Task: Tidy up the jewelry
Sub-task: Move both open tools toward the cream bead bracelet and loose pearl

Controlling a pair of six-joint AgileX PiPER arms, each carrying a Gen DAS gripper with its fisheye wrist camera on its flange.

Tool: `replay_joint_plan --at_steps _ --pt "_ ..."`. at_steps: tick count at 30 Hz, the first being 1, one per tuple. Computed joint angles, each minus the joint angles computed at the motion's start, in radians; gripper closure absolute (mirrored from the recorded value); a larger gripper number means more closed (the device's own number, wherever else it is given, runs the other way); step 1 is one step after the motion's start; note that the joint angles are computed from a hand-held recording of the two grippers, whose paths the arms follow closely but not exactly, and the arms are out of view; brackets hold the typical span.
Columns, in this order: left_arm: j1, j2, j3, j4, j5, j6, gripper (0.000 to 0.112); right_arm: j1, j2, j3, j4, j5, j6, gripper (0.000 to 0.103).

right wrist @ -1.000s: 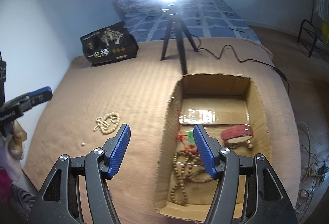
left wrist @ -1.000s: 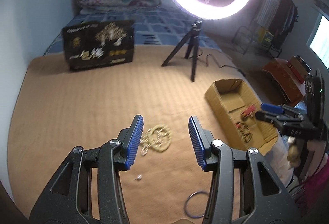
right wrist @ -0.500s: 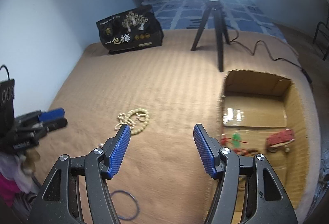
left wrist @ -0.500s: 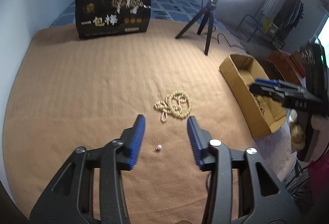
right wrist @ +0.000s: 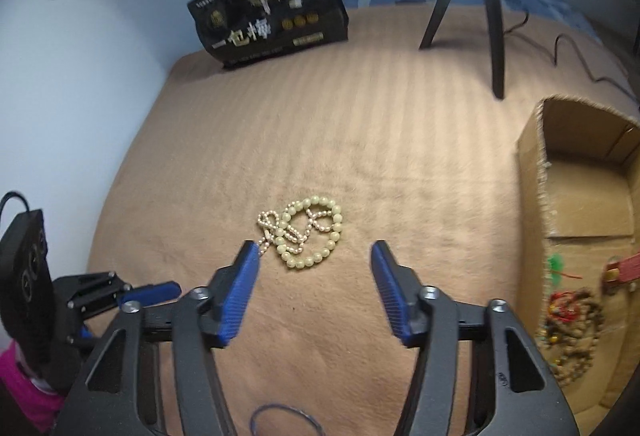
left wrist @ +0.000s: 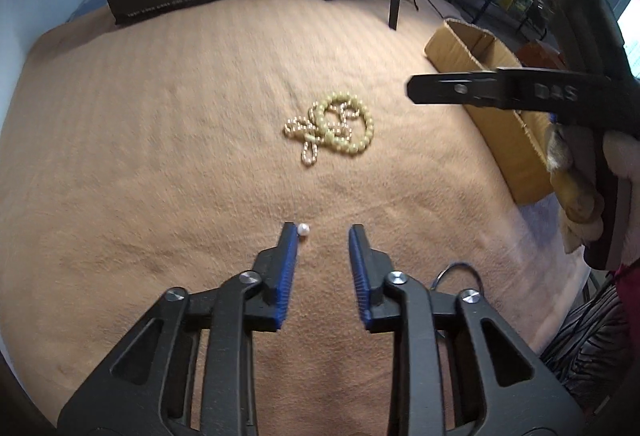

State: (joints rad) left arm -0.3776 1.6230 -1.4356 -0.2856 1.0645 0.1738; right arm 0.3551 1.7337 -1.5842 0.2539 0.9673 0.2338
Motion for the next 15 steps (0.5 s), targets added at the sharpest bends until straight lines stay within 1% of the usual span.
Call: replay_joint_plan --at_steps 4,6,13,15 --pt "-0.002 0.010 0.017 0.012 -0.004 0.004 0.090 0.002 0.058 -0.036 0.008 0.012 0.021 0.063" --pt "-0.002 0.012 0.023 0.013 -0.006 0.011 0.090 0.003 0.080 -0.059 0.003 0.026 0.032 0.070" --pt "-0.016 0.017 0.034 0.030 -0.018 0.027 0.090 0.012 0.129 -0.091 -0.034 0.042 0.060 0.072" --pt "-0.020 0.022 0.032 0.037 -0.019 0.029 0.090 0.019 0.143 -0.097 -0.045 0.044 0.063 0.074"
